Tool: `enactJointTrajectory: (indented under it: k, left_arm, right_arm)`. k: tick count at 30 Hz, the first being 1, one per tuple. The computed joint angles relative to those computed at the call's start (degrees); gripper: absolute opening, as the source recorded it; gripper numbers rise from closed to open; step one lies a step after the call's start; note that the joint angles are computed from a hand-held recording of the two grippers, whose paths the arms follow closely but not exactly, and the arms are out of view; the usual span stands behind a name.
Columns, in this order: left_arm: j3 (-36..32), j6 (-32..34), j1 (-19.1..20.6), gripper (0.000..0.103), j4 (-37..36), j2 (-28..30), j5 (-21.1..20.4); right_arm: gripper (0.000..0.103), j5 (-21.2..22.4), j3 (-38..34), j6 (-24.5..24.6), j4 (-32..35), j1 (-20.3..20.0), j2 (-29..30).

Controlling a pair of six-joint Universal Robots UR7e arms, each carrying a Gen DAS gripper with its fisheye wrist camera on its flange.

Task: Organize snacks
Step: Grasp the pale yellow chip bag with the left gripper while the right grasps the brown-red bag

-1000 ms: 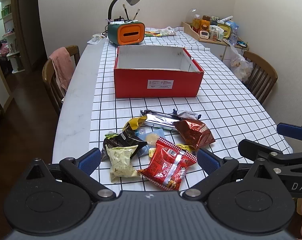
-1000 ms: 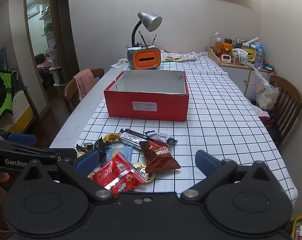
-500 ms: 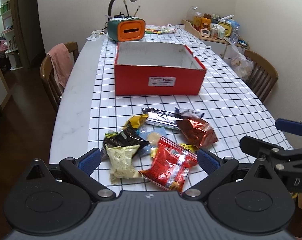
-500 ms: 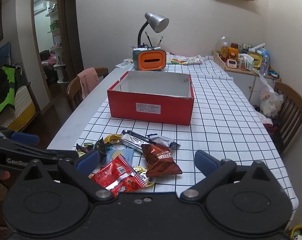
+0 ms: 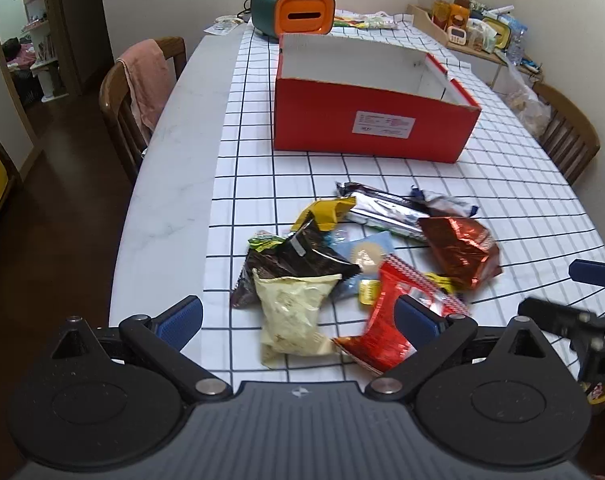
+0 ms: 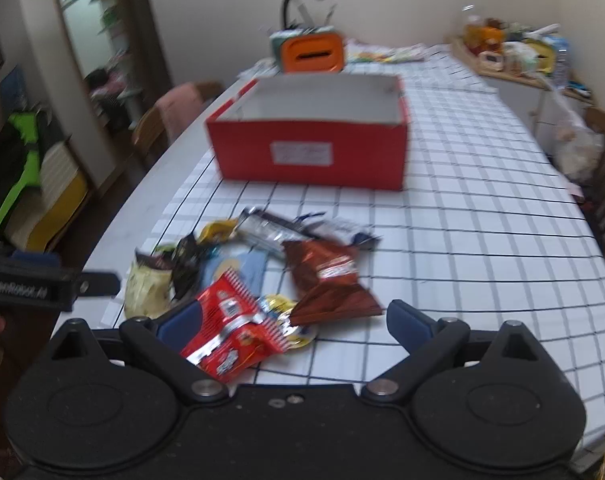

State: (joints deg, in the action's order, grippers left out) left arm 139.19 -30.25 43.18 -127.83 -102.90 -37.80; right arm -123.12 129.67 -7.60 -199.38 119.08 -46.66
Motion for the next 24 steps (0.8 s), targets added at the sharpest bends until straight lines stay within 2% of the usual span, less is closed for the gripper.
enactJointTrajectory:
  k: [3, 7, 12, 15, 18, 24]
  left_arm:
    - [-0.2, 1.7, 2.1, 0.102, -1.8, 1.4, -0.7]
    - [0.2, 2.9, 3.7, 0.098, -3.7, 2.9, -2.1]
    - [0.8, 5.6, 5.5, 0.094, -8.4, 4.4, -3.3]
    - [0.3, 6.5, 6.7, 0.089, -9.9, 5.9, -3.9]
    - [-0.4, 6.7, 8.4, 0.084, -11.0, 7.4, -4.7]
    - [-1.6, 6.5, 10.5, 0.068, -10.8, 10.0, -5.5]
  right_arm:
    - [0.098, 1.2, -1.4, -0.2, 3.6, -0.5, 0.6]
    - [0.098, -1.2, -3.6, -1.4, 2.7, -1.0, 2.6]
    - [0.098, -2.5, -7.2, -3.8, 2.6, -4.0, 4.6]
    - [0.091, -1.5, -9.2, -3.4, 5.3, -6.1, 5.2]
    - [0.089, -0.3, -10.6, -2.4, 8.0, -7.6, 5.6]
    - [0.082, -0.1, -12.9, -0.7, 11.9, -9.4, 7.0]
